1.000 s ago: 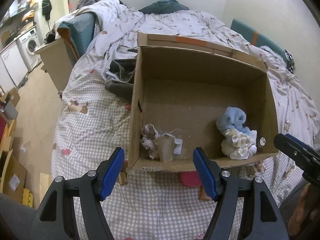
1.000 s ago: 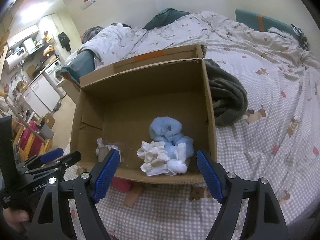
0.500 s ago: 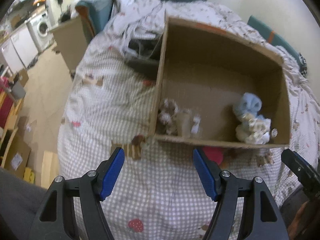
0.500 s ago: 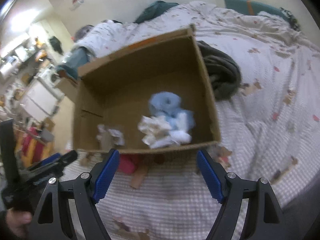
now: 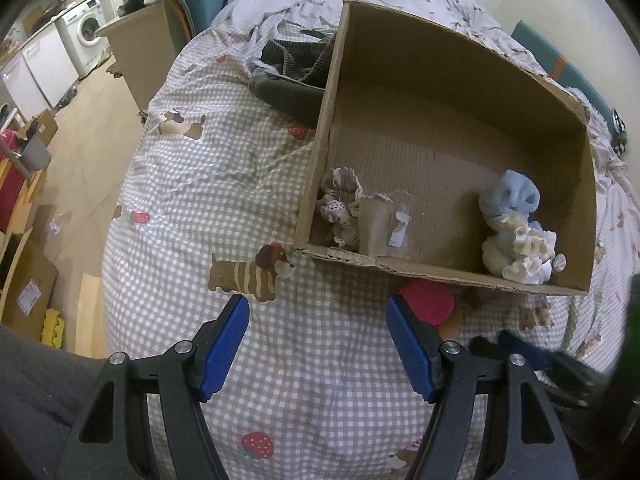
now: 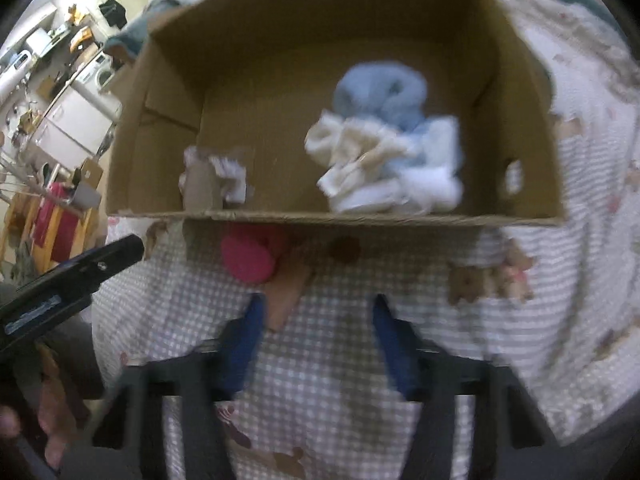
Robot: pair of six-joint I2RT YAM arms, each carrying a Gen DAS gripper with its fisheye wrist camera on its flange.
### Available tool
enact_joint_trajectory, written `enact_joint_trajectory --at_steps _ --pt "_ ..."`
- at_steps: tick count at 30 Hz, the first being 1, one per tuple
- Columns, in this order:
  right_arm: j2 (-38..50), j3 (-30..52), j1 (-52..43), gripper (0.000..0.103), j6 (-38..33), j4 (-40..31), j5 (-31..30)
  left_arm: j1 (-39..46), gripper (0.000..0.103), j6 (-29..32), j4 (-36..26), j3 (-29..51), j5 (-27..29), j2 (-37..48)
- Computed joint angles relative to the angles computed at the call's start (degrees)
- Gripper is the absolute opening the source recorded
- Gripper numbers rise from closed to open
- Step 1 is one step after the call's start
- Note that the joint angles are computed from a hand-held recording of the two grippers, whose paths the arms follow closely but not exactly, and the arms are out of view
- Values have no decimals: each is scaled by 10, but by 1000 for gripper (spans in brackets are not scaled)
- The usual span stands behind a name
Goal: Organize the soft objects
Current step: 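Move both tools back toward the pink duck and tan cone beside the box, then grasp the tan cone-shaped item with the right tool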
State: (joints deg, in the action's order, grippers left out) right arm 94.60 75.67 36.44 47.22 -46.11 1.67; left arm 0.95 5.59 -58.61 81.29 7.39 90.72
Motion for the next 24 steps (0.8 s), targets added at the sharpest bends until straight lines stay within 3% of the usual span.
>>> enact_joint_trajectory --at_steps 10,13,15,24 --pt "49 -19 -12 43 31 93 -78 -9 68 2 -15 3 -6 16" --pt "65 -4 -4 27 22 81 -67 -14 68 4 -15 1 -8 19" --pt "62 -2 0 8 15 76 -62 -18 68 7 -13 -2 -10 18" --pt "-19 -17 32 7 50 26 -27 -45 68 24 -19 -16 5 17"
